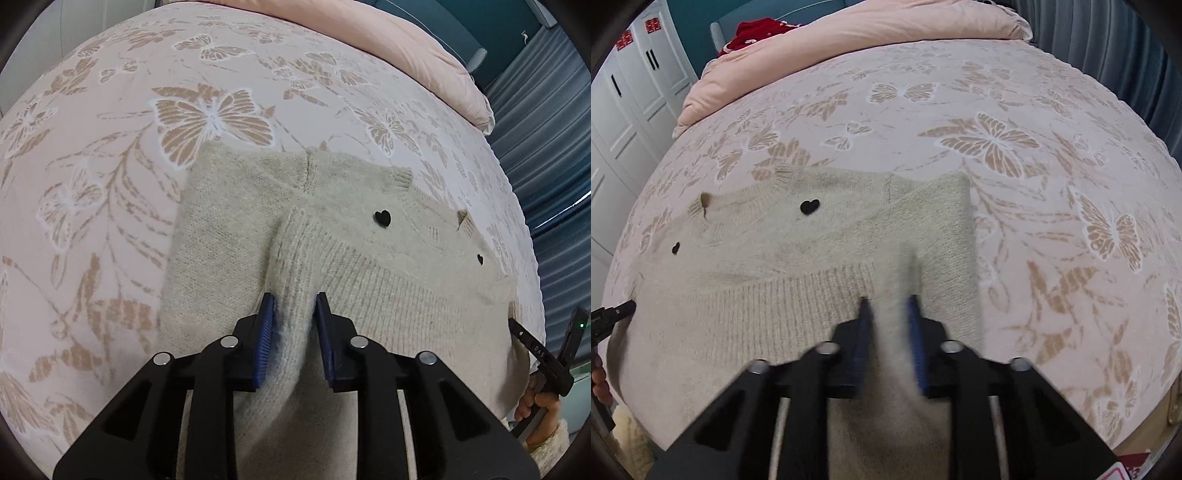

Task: Fold small clothes
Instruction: 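Grasp the hem with both tools and lift it toward the collar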

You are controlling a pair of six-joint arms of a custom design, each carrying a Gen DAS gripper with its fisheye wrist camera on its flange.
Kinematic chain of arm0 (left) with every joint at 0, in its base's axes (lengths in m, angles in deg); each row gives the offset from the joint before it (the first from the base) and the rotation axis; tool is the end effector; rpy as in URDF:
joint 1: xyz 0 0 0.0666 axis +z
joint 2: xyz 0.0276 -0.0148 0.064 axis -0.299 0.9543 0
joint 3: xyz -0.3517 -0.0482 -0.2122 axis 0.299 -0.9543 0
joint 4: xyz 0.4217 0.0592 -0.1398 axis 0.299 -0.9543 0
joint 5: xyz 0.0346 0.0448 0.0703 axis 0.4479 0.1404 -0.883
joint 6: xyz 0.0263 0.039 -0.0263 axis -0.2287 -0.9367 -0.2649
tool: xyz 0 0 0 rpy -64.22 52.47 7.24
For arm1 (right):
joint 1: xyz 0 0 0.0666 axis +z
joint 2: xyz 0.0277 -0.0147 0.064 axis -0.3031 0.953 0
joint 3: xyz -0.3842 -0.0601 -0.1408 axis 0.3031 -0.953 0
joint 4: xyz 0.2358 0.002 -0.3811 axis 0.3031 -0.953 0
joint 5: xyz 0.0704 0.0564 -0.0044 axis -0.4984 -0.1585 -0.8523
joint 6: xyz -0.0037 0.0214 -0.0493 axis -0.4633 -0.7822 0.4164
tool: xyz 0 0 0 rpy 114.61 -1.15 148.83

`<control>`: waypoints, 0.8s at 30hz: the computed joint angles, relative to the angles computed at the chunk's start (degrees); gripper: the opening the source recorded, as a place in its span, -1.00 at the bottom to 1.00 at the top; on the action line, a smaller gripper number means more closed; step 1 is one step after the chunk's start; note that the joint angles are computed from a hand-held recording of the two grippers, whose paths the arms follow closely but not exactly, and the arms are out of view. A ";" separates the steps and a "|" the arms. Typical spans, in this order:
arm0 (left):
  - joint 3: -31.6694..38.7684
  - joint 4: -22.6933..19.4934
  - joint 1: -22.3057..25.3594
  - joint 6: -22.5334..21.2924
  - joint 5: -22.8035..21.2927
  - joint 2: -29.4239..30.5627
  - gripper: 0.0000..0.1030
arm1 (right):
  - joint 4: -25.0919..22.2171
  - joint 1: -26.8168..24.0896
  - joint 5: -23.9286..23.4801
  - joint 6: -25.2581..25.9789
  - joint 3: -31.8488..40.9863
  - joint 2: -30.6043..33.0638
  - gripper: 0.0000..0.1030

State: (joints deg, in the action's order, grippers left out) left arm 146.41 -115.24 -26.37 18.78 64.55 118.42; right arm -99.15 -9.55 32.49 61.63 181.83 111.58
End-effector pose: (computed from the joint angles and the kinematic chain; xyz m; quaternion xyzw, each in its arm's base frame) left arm 0.4871 -0.0829 0.5193 -0.1531 0.9493 -0.1583 0.2245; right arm 0.5155 0.0759 0.5277 -0.0006 0.9661 0.0780 0.2460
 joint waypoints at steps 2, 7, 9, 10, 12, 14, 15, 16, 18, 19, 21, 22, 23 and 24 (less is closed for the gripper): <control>0.11 1.17 -0.23 -0.98 -0.54 -1.06 -0.86 | 1.99 -0.29 -2.30 -1.40 -0.84 -1.99 -0.83; 2.74 3.66 0.08 -1.46 -0.54 -4.71 -0.87 | 6.95 -1.81 -7.66 -3.97 0.30 -6.89 -0.85; 6.31 3.39 0.55 -1.96 -1.82 -3.74 -0.87 | 8.68 -2.78 -9.40 -5.13 3.16 -6.48 -0.85; 8.42 3.25 0.94 -1.91 -2.75 -2.71 -0.87 | 9.54 -3.22 -9.80 -5.88 4.94 -5.71 -0.85; 12.29 3.06 2.03 -1.89 -4.01 -0.08 -0.87 | 10.97 -4.34 -10.53 -7.73 8.35 -3.40 -0.86; 15.60 2.35 2.86 -2.28 -5.81 3.19 -0.87 | 11.36 -5.13 -9.78 -8.88 11.21 -0.24 -0.86; 17.21 1.15 3.17 -2.60 -6.35 5.20 -0.87 | 10.63 -5.44 -9.53 -9.16 12.55 1.66 -0.86; 18.50 -0.20 3.37 -3.04 -6.75 7.18 -0.87 | 9.41 -5.77 -9.78 -9.56 13.65 3.62 -0.86; 19.33 -2.58 3.42 -3.35 -7.94 10.32 -0.87 | 6.85 -5.89 -9.74 -10.03 14.97 7.56 -0.86; 19.15 -3.51 3.21 -3.35 -9.03 11.51 -0.87 | 5.86 -5.70 -8.85 -9.85 14.96 9.01 -0.86; 18.24 -4.66 2.79 -3.48 -10.61 13.28 -0.87 | 4.54 -5.22 -7.00 -9.17 14.62 11.35 -0.86; 17.56 -4.68 2.55 -3.35 -11.14 13.83 -0.87 | 4.32 -5.05 -6.04 -9.10 14.32 12.11 -0.86; 16.72 -4.61 2.33 -3.55 -11.56 14.06 -0.86 | 3.98 -4.89 -5.53 -9.08 14.14 12.80 -0.86; 16.18 -4.75 1.99 -3.84 -12.44 14.31 -0.86 | 3.43 -4.79 -5.37 -8.98 14.07 13.47 -0.86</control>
State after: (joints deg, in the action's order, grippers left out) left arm 162.60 -119.99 -24.38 14.93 52.11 132.73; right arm -95.72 -14.34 27.12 52.65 195.89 125.05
